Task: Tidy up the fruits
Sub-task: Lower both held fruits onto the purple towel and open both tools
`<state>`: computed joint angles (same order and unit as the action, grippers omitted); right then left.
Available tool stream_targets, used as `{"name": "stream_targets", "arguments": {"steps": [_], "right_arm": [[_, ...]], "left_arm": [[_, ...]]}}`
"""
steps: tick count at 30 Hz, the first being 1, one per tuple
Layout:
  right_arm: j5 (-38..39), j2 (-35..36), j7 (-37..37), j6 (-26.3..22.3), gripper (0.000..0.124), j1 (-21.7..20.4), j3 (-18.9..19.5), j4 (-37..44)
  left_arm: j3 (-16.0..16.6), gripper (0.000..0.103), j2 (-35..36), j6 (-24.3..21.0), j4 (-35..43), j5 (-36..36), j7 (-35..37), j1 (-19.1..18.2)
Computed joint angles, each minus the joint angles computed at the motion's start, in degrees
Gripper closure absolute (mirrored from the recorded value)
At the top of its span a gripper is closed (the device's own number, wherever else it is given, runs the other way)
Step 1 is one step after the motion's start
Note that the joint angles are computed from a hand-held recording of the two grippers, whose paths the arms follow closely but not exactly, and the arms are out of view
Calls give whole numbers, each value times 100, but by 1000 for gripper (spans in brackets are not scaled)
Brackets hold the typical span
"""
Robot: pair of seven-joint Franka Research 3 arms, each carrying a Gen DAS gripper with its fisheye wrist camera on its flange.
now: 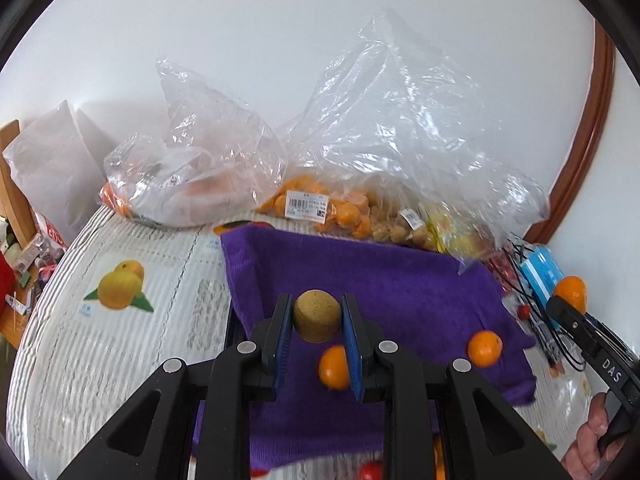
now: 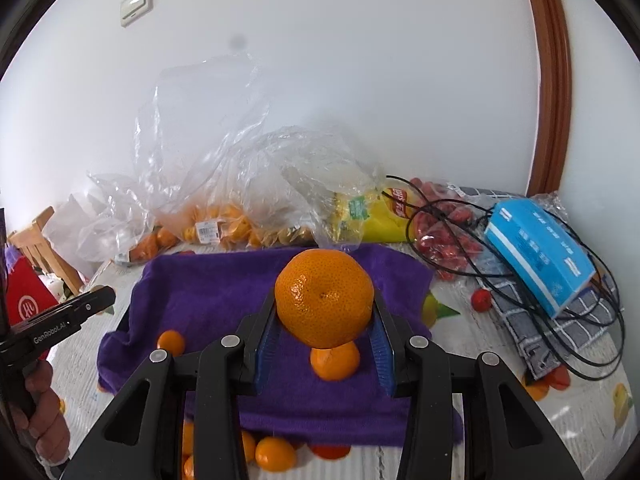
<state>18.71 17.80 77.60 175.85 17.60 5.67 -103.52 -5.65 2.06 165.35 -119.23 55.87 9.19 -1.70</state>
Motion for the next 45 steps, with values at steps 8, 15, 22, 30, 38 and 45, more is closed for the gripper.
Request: {"name": "stream_targets", "arguments": {"steps": [8,15,22,30,38,45], "right_arm": [[965,447,-1196,-418,82,-616,849,299],[968,524,-1278,-782,82,-319,575,325],[750,663,-1229,-1116,82,-85,363,456],[466,732,-947,-1211,82,61,197,513],[177,772,-856,-1385,78,128,141,555],[94,644,-1146,-1029,76,65,266,327]], "left_arm": [[125,80,259,215,-89,-22,-145,54],[172,80,330,289,-162,-350,68,-39],[168,80,477,-3,-66,-611,266,-100],[184,80,529,-174,-43,-887,547,-160],[175,80,548,-178,-44,-1133,774,-158],[154,80,577,-141,-36,-1457,1141,-161]]}}
